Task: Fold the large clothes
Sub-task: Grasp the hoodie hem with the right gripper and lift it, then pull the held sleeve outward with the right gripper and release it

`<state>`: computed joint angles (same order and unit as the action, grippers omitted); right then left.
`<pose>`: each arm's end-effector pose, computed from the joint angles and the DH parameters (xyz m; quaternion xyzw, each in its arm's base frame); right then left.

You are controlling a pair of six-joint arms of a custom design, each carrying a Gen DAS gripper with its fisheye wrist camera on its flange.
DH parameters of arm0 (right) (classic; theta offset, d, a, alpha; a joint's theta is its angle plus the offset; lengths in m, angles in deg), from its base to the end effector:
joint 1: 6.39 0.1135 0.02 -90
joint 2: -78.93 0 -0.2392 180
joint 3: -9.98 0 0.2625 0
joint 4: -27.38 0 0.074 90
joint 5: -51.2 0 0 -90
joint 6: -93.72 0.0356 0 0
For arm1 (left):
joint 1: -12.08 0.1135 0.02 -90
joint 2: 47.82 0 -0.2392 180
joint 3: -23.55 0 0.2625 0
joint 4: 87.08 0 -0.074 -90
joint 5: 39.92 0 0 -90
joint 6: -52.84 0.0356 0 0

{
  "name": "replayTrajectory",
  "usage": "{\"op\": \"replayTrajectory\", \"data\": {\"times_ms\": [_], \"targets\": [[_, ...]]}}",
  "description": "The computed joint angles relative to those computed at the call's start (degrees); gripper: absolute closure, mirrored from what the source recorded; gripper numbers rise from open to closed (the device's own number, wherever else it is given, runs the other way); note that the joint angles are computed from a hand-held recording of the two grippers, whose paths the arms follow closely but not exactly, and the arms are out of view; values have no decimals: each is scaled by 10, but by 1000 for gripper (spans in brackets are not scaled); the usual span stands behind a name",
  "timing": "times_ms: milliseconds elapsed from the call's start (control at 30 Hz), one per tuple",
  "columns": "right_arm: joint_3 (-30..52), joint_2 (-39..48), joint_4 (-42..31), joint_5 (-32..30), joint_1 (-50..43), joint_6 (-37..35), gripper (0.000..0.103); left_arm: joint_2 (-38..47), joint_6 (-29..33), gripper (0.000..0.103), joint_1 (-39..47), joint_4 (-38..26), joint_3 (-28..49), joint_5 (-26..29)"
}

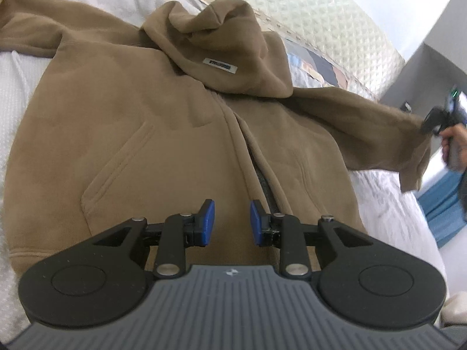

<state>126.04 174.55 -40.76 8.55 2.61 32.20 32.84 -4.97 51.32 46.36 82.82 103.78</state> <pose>0.3552 0.0297 0.3706 0.2873 0.8173 -0.2485 0.4332 0.2205 0.1431 0.1657 0.0324 0.8794 -0.2603 0.3973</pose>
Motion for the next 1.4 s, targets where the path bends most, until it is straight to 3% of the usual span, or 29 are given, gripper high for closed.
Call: {"op": "replayTrajectory", "data": {"times_ms": [300,367,500,600,700,767,833,900,933,1133,1233,1400], "targets": [[30,174,126,-65,-126,-38,94,13,-100,72,-35,106,-13,-35],[23,208,184,-68,-149,-76,94,22,-122,72,-49,123,-6,-50],[69,282,215,-101,-167,-122,94,44,-167,72,-75,169,3,-84],[108,330,217,-114,-170,-116,94,59,-179,72,-85,182,12,-97],[95,344,248,-104,-162,-97,92,58,-166,72,-95,173,22,-115],[39,315,299,-92,-152,-89,90,48,-156,72,-96,172,21,-123],[-6,280,322,-98,-146,-69,73,41,-152,72,-88,170,19,-111],[-78,220,360,-129,-138,-39,29,36,-144,72,-80,163,16,-103],[-112,191,381,-142,-132,-36,22,30,-142,72,-76,161,12,-101],[-340,-22,455,-155,-28,49,22,-19,-124,72,-41,131,-7,-75],[-409,-103,436,-131,57,78,22,-39,-87,72,-12,94,-11,-43],[-434,-191,346,-70,226,145,22,-64,-14,72,54,11,-6,22]]}}
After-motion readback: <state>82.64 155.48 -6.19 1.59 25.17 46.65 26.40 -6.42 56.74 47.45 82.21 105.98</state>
